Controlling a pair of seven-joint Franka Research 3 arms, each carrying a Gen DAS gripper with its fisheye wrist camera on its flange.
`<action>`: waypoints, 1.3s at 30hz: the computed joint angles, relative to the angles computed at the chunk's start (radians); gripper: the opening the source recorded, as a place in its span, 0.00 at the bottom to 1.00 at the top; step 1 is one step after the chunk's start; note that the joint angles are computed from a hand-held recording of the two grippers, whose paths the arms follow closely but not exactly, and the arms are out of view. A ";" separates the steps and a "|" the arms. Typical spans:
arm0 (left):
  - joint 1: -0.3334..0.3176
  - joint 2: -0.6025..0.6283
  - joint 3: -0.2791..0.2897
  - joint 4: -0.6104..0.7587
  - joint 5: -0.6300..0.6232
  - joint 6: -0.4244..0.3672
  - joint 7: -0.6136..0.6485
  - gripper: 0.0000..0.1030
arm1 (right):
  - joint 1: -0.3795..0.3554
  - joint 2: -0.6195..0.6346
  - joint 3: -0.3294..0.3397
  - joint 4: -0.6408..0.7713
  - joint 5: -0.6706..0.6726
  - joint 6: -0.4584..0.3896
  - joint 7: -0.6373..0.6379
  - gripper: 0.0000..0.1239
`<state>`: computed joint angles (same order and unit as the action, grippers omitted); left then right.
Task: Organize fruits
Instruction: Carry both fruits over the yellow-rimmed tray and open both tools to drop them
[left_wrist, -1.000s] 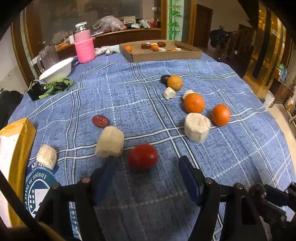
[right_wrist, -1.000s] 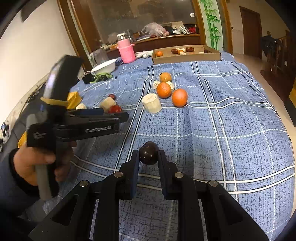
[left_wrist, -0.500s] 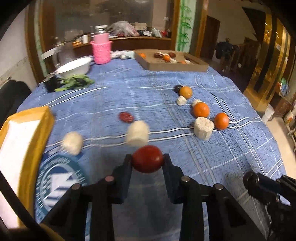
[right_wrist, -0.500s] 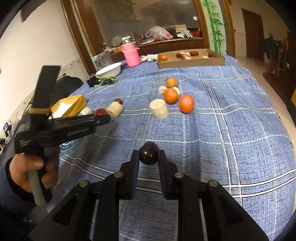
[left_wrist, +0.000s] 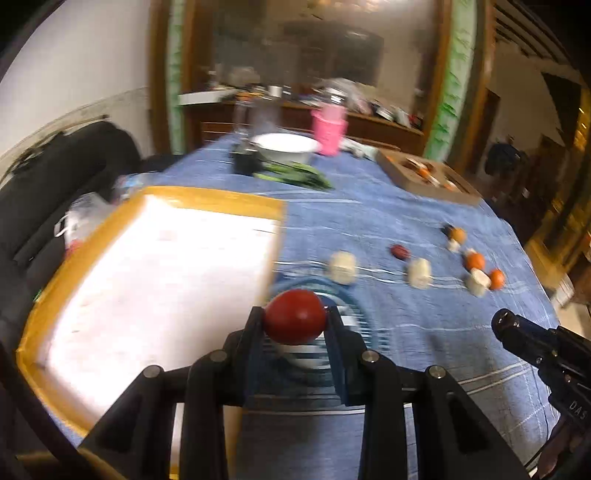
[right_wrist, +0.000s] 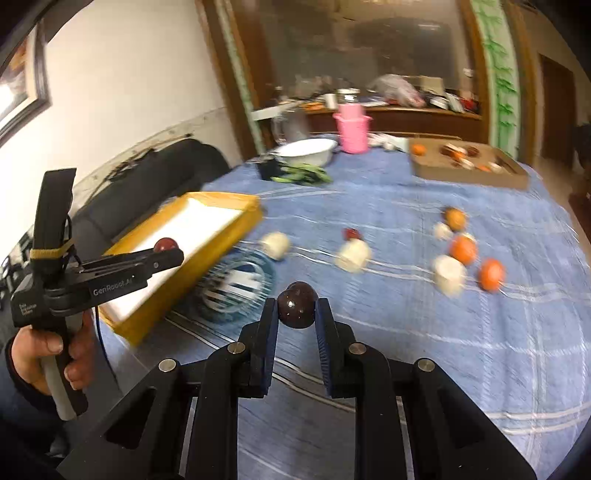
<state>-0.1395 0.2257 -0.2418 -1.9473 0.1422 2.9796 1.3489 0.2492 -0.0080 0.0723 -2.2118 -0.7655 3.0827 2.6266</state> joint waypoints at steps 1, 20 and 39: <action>0.002 -0.009 0.017 -0.010 0.008 0.003 -0.016 0.34 | 0.005 0.015 0.004 0.020 0.013 0.000 -0.020 0.16; 0.061 0.015 0.151 -0.001 0.210 -0.036 -0.264 0.34 | 0.119 0.527 0.060 0.679 0.512 -0.184 -0.603 0.16; 0.056 0.064 0.175 0.065 0.308 -0.107 -0.363 0.34 | 0.265 0.772 -0.101 1.069 0.712 -0.425 -0.762 0.16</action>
